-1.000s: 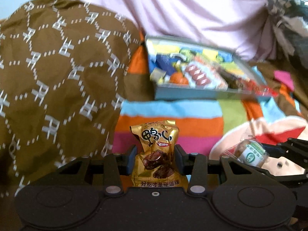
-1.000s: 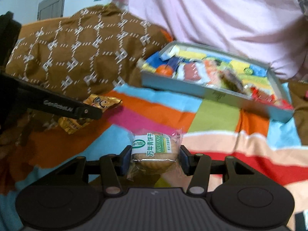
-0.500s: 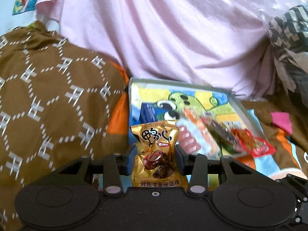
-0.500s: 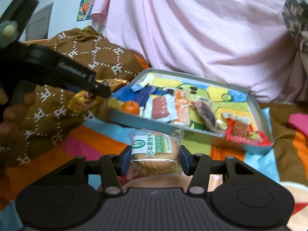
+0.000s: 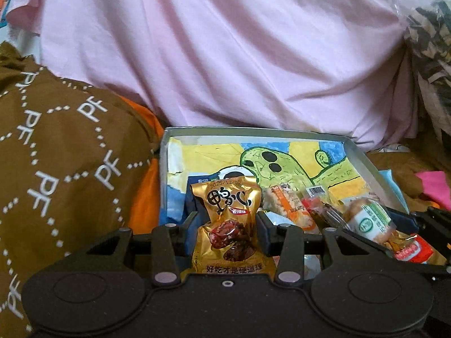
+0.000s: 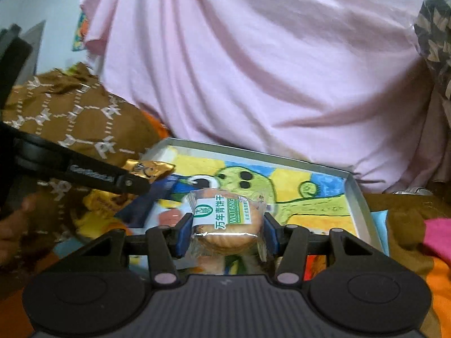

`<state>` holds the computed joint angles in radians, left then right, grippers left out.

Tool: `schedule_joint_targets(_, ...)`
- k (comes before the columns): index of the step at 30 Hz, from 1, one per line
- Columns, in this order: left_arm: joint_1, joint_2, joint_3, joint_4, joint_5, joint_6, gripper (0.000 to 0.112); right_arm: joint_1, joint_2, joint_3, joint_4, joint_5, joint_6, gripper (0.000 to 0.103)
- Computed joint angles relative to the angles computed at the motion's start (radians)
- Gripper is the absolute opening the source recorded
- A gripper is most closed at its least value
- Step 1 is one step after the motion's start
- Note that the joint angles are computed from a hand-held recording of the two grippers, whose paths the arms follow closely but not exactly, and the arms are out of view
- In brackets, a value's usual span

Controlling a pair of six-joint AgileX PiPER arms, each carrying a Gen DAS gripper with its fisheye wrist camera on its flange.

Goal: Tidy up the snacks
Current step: 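Carry duck-snack pack and biscuit over the grey tray, then lower both snacks into the tray and open both tools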

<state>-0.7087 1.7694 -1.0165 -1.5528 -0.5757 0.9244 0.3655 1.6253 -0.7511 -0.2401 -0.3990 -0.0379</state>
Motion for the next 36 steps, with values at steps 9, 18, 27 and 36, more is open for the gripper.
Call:
schedule_joint_targets(9,0.054,0.076,-0.071,-0.045,0.055,0.046,0.046,0.02,0.141,-0.155,0.206,0.048,-0.177,0.056)
schedule_joint_targets(18,0.059,0.074,-0.069,-0.033,0.067,0.052,0.053,-0.002,0.187,-0.201,0.132,0.089,-0.042,0.066)
schedule_joint_targets(27,0.036,0.054,-0.041,0.009,0.029,-0.021,0.069,0.003,0.174,-0.182,0.156,0.068,-0.059,0.077)
schedule_joint_targets(36,-0.005,-0.002,-0.005,-0.023,-0.065,-0.007,0.088,-0.007,0.149,-0.144,0.119,0.033,0.026,0.088)
